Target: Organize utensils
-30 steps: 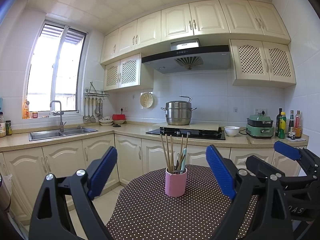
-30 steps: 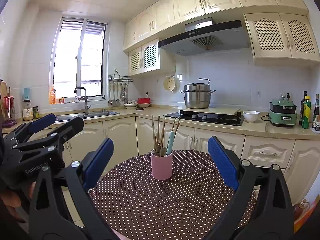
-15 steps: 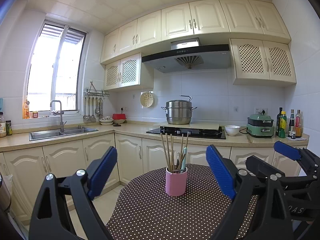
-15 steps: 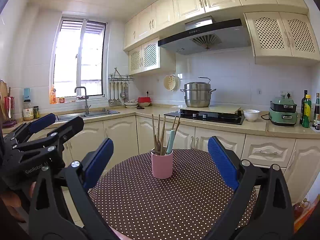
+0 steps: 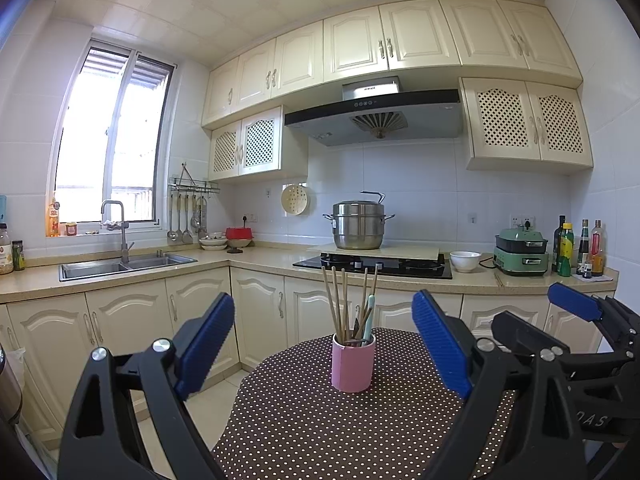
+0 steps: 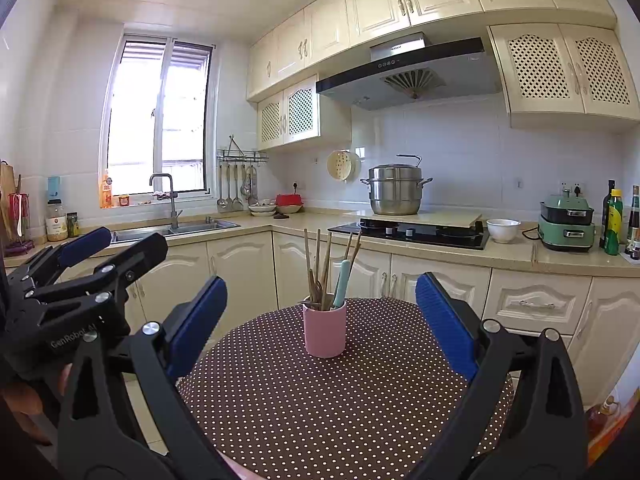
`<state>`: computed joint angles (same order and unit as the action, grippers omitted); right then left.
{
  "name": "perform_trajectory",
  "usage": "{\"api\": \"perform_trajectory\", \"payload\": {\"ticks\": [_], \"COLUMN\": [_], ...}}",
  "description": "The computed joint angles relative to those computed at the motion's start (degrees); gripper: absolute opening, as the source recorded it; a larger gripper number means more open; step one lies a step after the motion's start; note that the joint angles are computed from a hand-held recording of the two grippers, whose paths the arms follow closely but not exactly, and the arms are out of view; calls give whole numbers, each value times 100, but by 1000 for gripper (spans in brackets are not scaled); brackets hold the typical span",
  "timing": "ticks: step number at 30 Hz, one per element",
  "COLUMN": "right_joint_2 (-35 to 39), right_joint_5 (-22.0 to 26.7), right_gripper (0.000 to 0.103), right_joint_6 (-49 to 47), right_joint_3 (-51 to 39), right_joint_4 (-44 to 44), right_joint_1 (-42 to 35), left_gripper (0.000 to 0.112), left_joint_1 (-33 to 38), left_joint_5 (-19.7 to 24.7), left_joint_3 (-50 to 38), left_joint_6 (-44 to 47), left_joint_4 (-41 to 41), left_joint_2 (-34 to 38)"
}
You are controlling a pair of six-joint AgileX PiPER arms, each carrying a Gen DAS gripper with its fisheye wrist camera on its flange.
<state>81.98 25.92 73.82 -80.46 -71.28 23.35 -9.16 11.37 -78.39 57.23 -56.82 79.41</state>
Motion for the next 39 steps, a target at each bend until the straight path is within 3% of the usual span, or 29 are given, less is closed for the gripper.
{"api": "perform_trajectory", "payload": {"ticks": [13,27,39], "right_joint_2": [307,986,1632], "right_joint_5": [-182,-683,-983], "right_gripper": [94,94,94], "right_joint_6": [-122,-811,-2059], "right_joint_3": [-265,-994,-1657], "right_joint_4": [100,856,2190], "right_joint_1": [-148,-740,-1146], "left_gripper": [89,89,89], "left_joint_1": [-12,-173,-297], "left_joint_5": [-130,-80,92], "left_joint_3": [-266,-1527,-2538], "left_joint_6": [251,-1341,-3131], "left_joint_4": [-203,1442,3231], "left_joint_2": [387,1443,2301]}}
